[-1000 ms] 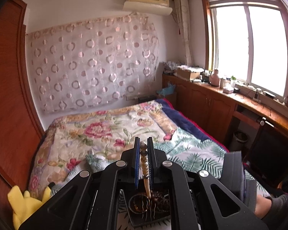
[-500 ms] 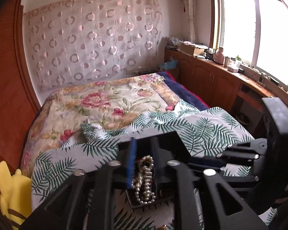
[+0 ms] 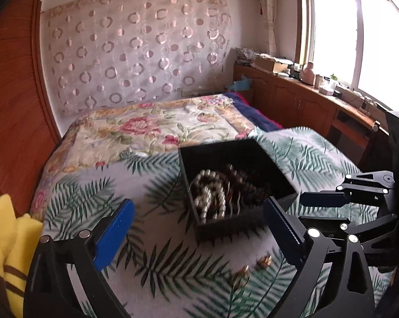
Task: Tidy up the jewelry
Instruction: 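Grasp the gold ring with the left tool while the right tool approaches the gold earring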
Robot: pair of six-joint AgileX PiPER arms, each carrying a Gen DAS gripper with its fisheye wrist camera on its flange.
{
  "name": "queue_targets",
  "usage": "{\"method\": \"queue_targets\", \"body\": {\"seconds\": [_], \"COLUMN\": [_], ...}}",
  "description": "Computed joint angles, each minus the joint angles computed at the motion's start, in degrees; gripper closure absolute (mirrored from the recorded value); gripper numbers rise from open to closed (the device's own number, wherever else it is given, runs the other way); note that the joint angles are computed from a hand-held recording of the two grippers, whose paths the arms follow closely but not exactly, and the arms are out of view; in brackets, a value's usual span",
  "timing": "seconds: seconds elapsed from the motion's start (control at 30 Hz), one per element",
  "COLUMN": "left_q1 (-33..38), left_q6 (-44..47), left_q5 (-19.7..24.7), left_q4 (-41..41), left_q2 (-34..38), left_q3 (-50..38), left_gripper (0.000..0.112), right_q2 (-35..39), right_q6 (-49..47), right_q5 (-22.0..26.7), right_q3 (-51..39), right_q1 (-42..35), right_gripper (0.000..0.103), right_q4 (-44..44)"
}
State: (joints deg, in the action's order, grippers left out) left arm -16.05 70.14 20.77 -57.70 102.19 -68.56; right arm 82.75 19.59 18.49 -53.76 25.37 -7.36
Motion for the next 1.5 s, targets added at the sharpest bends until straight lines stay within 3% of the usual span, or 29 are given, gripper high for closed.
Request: {"method": "queue_targets", "body": {"seconds": [0.23, 0.4, 0.6, 0.67, 0.7, 1.0, 1.13, 1.47, 1.5], "left_q1": [2.6, 3.7, 4.6, 4.6, 4.6, 2.8, 0.3, -4.0, -4.5], "left_q6": [8.3, 7.2, 7.5, 6.8, 7.1, 5.7, 6.4, -3.5, -3.0], "left_q5": [0.2, 0.4, 0.0, 0.1, 0.2, 2.1, -0.1, 0.3, -0.7], "left_q4": [-6.3, -4.2, -3.1, -2.3, -2.5, -1.2, -1.2, 9.5, 9.1], "left_q2": [-0.2, 1.1, 2.1, 2.1, 2.1, 1.1, 0.6, 2.7, 2.5], "left_q3": [5.5, 6.6, 7.5, 7.6, 7.7, 8.4, 9.3, 7.4, 7.9], "left_gripper": [0.017, 0.017, 0.017, 0.017, 0.017, 0.017, 0.018, 0.075, 0.077], "right_q2": [4.4, 7.8, 10.9, 11.1, 11.1, 7.2, 5.1, 0.8, 0.7], "right_q6": [-0.4, -1.3, 5.9, 7.8, 8.7, 7.7, 8.3, 8.7, 8.7], "right_q5": [0.8, 3.1, 5.7, 5.7, 5.9, 3.2, 2.9, 2.8, 2.9], "right_q3": [-0.4, -3.2, -5.8, -5.8, -5.9, -1.6, 0.1, 2.7, 2.8], "right_q1": [2.7, 4.9, 6.9, 7.4, 7.5, 5.6, 4.8, 2.3, 2.2], "right_gripper": [0.068, 0.068, 0.068, 0.073, 0.087, 0.087, 0.087, 0.087, 0.087], "right_q4": [0.6, 0.8, -7.3, -9.8, -10.8, -10.2, -10.6, -10.7, -10.7]}}
